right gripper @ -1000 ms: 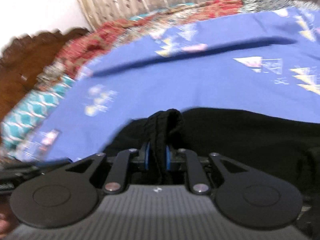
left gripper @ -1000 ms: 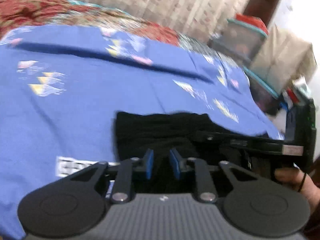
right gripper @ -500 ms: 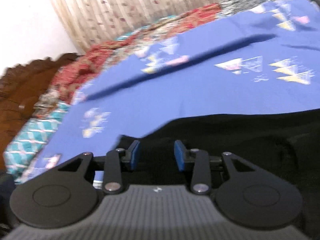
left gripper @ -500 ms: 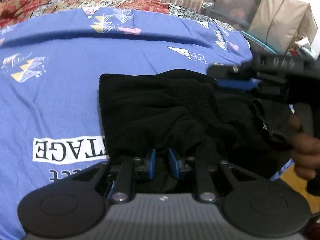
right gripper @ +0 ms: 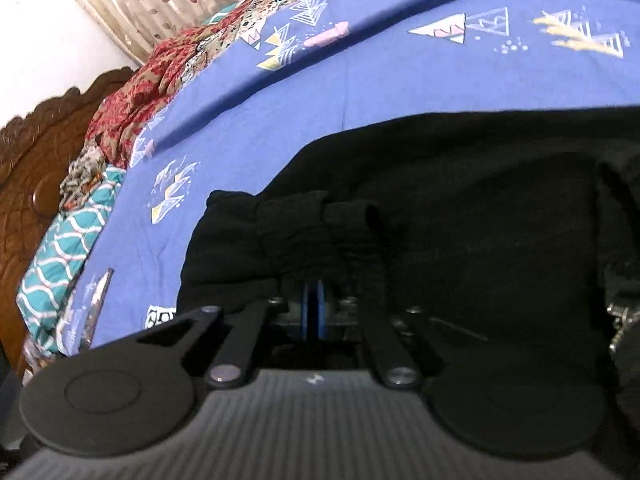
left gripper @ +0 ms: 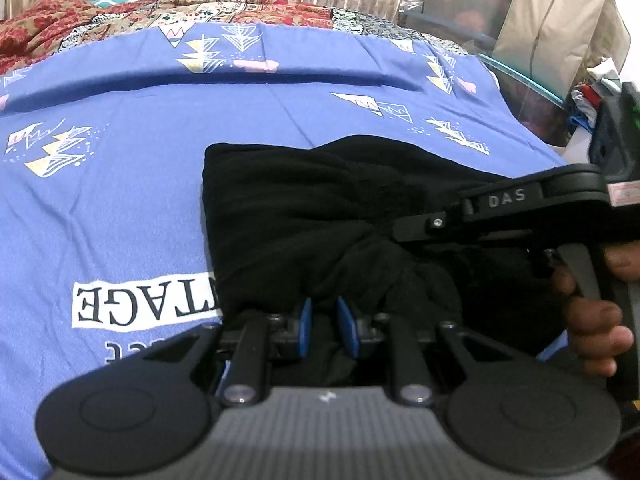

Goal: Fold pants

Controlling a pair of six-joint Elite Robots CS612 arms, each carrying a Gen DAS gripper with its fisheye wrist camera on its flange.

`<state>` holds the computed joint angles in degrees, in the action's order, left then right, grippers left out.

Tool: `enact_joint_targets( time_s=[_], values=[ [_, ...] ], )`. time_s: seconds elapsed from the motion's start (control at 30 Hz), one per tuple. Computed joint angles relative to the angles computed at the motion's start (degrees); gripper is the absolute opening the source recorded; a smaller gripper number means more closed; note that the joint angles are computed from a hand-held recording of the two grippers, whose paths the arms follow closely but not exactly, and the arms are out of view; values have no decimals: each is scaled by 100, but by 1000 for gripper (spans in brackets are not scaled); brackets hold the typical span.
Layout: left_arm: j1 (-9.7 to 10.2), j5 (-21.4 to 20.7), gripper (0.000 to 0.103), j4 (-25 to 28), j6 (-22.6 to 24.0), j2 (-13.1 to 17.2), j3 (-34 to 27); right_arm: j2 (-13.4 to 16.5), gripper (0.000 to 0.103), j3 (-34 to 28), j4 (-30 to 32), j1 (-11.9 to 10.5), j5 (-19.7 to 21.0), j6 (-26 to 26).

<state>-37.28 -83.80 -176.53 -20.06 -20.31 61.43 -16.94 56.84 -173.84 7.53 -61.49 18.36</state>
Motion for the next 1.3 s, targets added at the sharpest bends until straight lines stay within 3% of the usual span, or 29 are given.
enact_joint_targets(
  time_s=[0.13,0.23,0.4,0.6,0.77,0.93,1.13,1.2,1.3],
  values=[
    [-17,54,18,15,-29,-23,26,-180,15,368,-419,5,88,-119],
    [-23,75,18,22,-45,-18,16,-295,15,588,-620,17,148,-483],
    [-37,121,18,4,-41,-11,21,-397,15,767,-457,26,100,-1083],
    [-60,192,18,29,27,-5,14,-348,15,670,22,22,59,-1207],
    [-72,237,18,82,23,11,-23,-316,15,746,-271,96,-183,-1811],
    [-75,263,18,120,32,4,-31,-311,15,750,-291,50,-18,-1562],
    [-90,320,18,161,-5,-33,-4,-454,20,986,-487,83,-181,-1791],
    [-80,300,19,140,-36,-71,36,-518,25,1105,-672,63,-196,-1767],
    [-70,329,21,-50,-73,-158,148,-574,25,1298,-1111,7,-199,-1494]
  ],
)
